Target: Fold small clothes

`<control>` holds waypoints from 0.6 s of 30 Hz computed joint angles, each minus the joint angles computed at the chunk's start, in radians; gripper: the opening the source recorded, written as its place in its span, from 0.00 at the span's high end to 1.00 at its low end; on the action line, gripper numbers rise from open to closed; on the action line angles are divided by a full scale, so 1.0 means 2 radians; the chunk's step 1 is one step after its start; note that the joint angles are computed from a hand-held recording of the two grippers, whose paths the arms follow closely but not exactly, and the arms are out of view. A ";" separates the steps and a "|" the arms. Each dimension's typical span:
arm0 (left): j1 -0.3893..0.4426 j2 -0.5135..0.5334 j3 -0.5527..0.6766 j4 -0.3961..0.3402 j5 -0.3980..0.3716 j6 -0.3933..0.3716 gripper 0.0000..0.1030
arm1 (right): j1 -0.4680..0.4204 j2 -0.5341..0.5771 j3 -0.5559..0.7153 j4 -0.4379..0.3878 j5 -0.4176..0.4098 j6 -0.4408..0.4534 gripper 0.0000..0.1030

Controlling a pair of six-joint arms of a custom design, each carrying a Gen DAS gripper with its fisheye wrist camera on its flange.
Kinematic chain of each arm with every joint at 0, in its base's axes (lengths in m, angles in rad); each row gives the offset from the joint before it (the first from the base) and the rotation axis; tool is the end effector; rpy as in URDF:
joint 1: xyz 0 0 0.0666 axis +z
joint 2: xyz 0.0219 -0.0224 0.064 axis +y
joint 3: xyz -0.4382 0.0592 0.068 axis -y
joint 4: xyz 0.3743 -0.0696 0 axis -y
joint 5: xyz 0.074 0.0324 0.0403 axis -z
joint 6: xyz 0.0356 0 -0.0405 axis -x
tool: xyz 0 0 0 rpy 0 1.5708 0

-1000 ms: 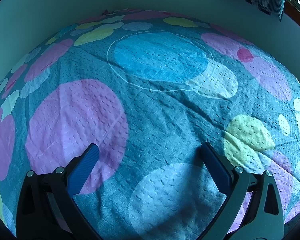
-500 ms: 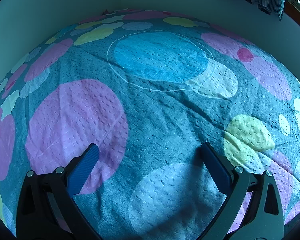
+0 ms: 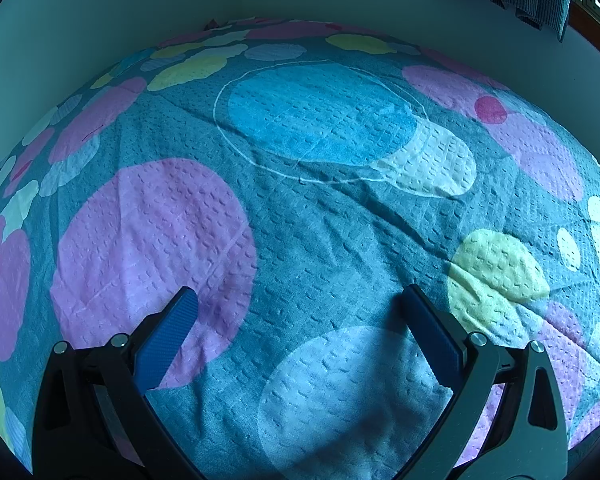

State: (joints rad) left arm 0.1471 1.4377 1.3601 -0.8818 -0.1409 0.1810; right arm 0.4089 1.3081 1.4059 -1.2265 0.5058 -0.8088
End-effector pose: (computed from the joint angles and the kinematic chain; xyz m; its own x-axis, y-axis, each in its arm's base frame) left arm 0.4612 0.0730 0.4554 -0.7563 -0.2922 -0.5853 -0.3670 0.9302 0.0098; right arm 0.3659 0.1393 0.5129 -0.6866 0.3922 -0.6122 0.4912 0.8710 0.0072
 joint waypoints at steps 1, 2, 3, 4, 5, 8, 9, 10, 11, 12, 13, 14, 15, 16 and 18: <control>0.000 0.000 -0.001 0.001 0.001 0.000 0.02 | 0.001 -0.001 -0.004 0.002 0.000 -0.001 0.04; -0.001 0.000 -0.001 0.001 0.000 0.001 0.02 | 0.001 -0.002 -0.005 0.002 0.001 -0.002 0.04; -0.001 0.000 -0.001 0.001 0.000 0.001 0.02 | 0.001 -0.002 -0.004 0.002 0.001 -0.001 0.04; -0.001 0.000 -0.002 0.002 -0.001 0.001 0.02 | 0.001 -0.003 -0.007 0.003 0.000 -0.001 0.04; -0.001 0.000 -0.001 0.001 0.000 0.001 0.02 | 0.000 -0.002 -0.004 0.001 0.000 0.000 0.04; 0.000 0.000 -0.001 0.001 0.000 0.001 0.02 | 0.006 -0.007 -0.009 -0.002 0.003 -0.008 0.04; 0.000 0.001 0.001 -0.001 0.000 0.000 0.02 | 0.005 -0.004 -0.003 -0.004 0.003 -0.006 0.04; 0.000 0.001 0.000 -0.001 0.001 0.001 0.02 | 0.005 -0.006 -0.007 -0.003 0.003 -0.006 0.04; -0.001 -0.001 -0.003 0.005 -0.001 0.001 0.02 | 0.004 -0.006 -0.005 -0.003 0.002 -0.005 0.04; -0.002 0.000 -0.003 0.006 -0.002 0.001 0.02 | 0.004 -0.006 -0.005 -0.004 0.002 -0.005 0.04; -0.001 0.001 -0.002 0.002 -0.001 0.001 0.02 | 0.005 -0.006 -0.007 -0.002 0.002 -0.006 0.04; -0.001 0.001 -0.002 0.001 -0.002 0.000 0.02 | 0.004 -0.005 -0.005 -0.002 0.002 -0.005 0.04; -0.001 0.001 -0.002 0.002 -0.001 0.001 0.02 | 0.003 -0.005 -0.003 -0.004 0.002 -0.005 0.04; 0.000 0.000 -0.001 0.000 0.000 0.001 0.02 | 0.003 -0.007 -0.004 -0.005 0.001 -0.005 0.04; 0.000 0.001 0.000 0.001 0.000 0.001 0.02 | 0.000 -0.003 0.001 -0.006 0.000 -0.001 0.04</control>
State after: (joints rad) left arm 0.1465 1.4400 1.3593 -0.8804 -0.1408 0.1821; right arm 0.4096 1.3014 1.4087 -1.2385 0.5054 -0.8118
